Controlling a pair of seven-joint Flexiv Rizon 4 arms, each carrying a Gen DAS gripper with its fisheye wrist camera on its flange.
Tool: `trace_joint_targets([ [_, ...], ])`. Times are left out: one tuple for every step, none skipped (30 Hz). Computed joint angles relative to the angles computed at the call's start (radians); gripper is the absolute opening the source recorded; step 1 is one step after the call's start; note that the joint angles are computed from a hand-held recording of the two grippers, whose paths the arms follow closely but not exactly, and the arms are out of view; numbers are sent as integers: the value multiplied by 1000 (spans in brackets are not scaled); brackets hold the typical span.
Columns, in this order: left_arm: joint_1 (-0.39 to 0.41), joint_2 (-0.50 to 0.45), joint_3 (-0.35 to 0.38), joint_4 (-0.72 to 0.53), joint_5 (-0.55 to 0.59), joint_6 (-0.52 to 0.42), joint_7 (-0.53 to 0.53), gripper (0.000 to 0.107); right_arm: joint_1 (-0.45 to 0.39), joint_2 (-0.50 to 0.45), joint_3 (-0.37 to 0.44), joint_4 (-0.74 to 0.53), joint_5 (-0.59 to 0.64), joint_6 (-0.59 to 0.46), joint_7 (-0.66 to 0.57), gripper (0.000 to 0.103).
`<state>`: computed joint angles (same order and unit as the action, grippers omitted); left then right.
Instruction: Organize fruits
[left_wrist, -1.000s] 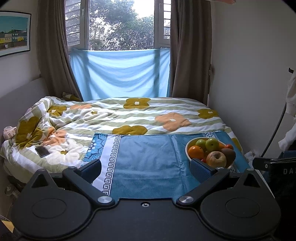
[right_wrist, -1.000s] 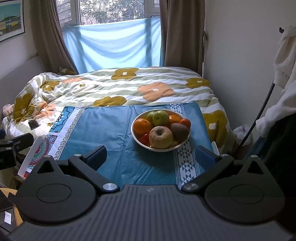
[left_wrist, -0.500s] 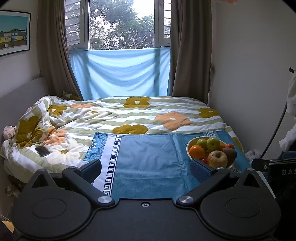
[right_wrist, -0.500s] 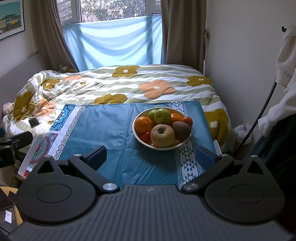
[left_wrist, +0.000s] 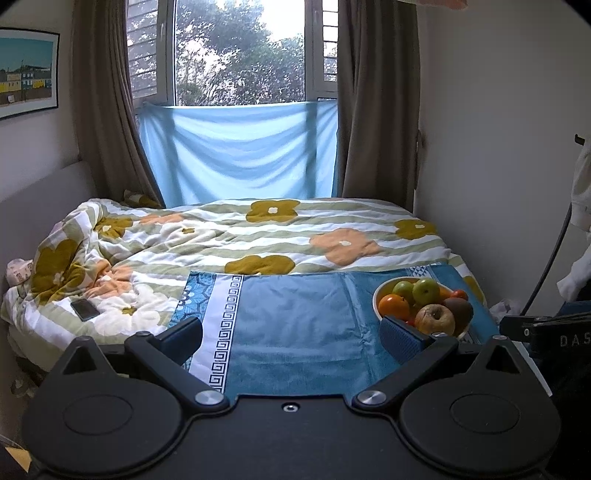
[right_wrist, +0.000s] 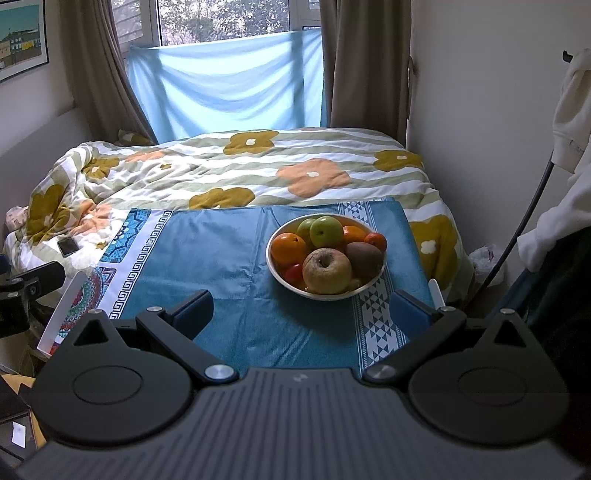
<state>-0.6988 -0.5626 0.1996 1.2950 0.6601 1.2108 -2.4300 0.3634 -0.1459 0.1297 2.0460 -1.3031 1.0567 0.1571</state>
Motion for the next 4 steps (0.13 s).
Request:
trace_joint_targets([
  [0,0,1,0,3,2,0,103,0,1,0,1,-1,-1,3,103],
  [0,0,2,0,4,5,-1,103,0,1,0,0,-2,-2,5,103],
  [2,0,2,1,4,9,-2,103,1,-1,0,-1,-1,-3,4,103],
  [3,-1,2,1,4,10,-3,103,1,0,0,-1,-1,-4,4,103],
])
